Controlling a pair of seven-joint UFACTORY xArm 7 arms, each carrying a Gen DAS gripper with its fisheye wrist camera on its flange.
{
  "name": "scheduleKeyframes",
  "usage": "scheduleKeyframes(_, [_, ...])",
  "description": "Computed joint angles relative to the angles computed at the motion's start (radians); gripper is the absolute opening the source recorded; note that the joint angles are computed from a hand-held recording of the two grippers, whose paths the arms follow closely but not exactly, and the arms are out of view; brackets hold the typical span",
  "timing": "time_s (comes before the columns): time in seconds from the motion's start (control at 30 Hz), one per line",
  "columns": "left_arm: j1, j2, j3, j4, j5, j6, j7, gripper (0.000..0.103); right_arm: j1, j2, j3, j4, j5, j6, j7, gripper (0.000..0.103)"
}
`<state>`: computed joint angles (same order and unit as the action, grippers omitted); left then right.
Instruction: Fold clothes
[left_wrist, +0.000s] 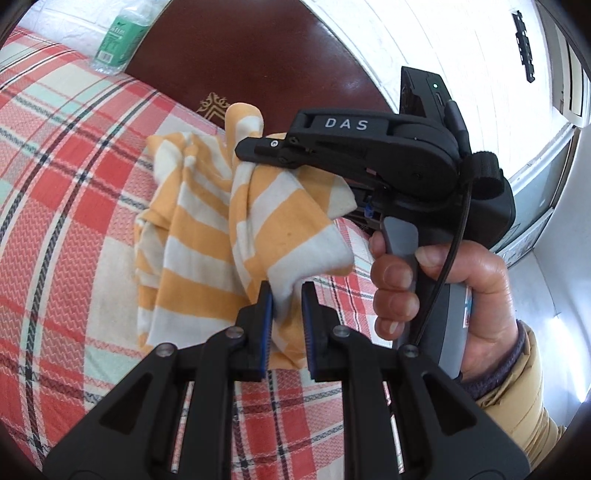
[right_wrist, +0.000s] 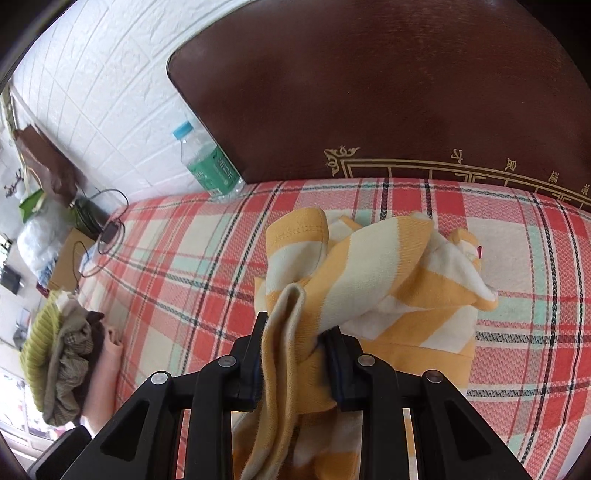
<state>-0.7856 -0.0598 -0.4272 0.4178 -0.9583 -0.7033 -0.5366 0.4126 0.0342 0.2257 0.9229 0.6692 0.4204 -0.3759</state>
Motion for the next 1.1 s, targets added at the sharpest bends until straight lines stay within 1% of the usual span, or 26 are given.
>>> scheduleKeyframes(0.1, [0.001,0.001,0.003,-0.013,0.004,0.004,-0.020,0.017,0.009,0.016,0.006,-0.004,-0.045,-0.017,0.034,0.029])
scheduleKeyframes(0.13, [-0.001,0.000,0.000,-0.016,-0.006,0.006,-0.018,0.017,0.010,0.022,0.008,-0.005,-0.054,-0.021,0.040,0.031])
scheduleKeyframes(0.17, [-0.005,-0.003,-0.005,-0.015,-0.030,0.009,-0.005,0.017,0.011,0.029,0.011,-0.002,-0.056,-0.020,0.041,0.032])
scheduleKeyframes(0.2, [-0.004,-0.001,-0.004,-0.018,-0.030,0.009,-0.012,0.017,0.012,0.032,0.015,0.000,-0.057,-0.017,0.034,0.032])
scheduleKeyframes(0.3, [0.005,0.017,0.013,-0.039,0.025,0.001,-0.077,0.017,0.014,0.033,0.024,0.001,-0.064,-0.013,0.018,0.037])
scheduleKeyframes(0.37, [0.008,0.021,0.018,-0.053,0.047,-0.004,-0.107,0.017,0.017,0.022,0.026,-0.006,-0.072,-0.016,0.013,0.038])
scheduleKeyframes(0.47, [0.007,0.023,0.018,-0.071,0.059,-0.016,-0.135,0.017,0.015,-0.002,0.024,-0.013,-0.007,0.003,-0.039,0.038])
scheduleKeyframes(0.57, [-0.002,0.012,0.008,-0.087,0.027,-0.020,-0.134,0.017,0.017,-0.042,0.013,-0.030,0.096,0.027,-0.131,0.038])
scheduleKeyframes(0.63, [-0.010,-0.002,0.001,-0.108,0.015,-0.023,-0.154,0.017,0.024,-0.074,-0.002,-0.046,0.179,0.043,-0.200,0.039])
scheduleKeyframes(0.67, [-0.013,-0.009,-0.003,-0.119,0.006,-0.025,-0.162,0.017,0.027,-0.092,-0.010,-0.058,0.204,0.044,-0.226,0.039])
scheduleKeyframes(0.73, [-0.022,-0.022,-0.014,-0.141,-0.025,-0.029,-0.169,0.017,0.036,-0.127,-0.027,-0.081,0.251,0.047,-0.276,0.039])
scheduleKeyframes(0.87, [-0.034,-0.053,-0.030,-0.178,-0.077,-0.029,-0.174,0.017,0.052,-0.168,-0.055,-0.127,0.294,0.055,-0.327,0.039])
scheduleKeyframes(0.93, [-0.038,-0.070,-0.037,-0.195,-0.099,-0.025,-0.173,0.017,0.060,-0.167,-0.053,-0.144,0.278,0.055,-0.331,0.039])
scheduleKeyframes(1.03, [-0.042,-0.097,-0.052,-0.199,-0.163,-0.001,-0.123,0.019,0.084,-0.151,-0.026,-0.173,0.214,0.005,-0.317,0.039])
scheduleKeyframes(1.07, [-0.044,-0.104,-0.058,-0.198,-0.187,0.004,-0.106,0.021,0.092,-0.144,-0.017,-0.182,0.188,-0.013,-0.308,0.039])
scheduleKeyframes(1.1, [-0.047,-0.109,-0.063,-0.199,-0.208,0.006,-0.095,0.030,0.100,-0.130,-0.004,-0.189,0.142,-0.041,-0.284,0.039])
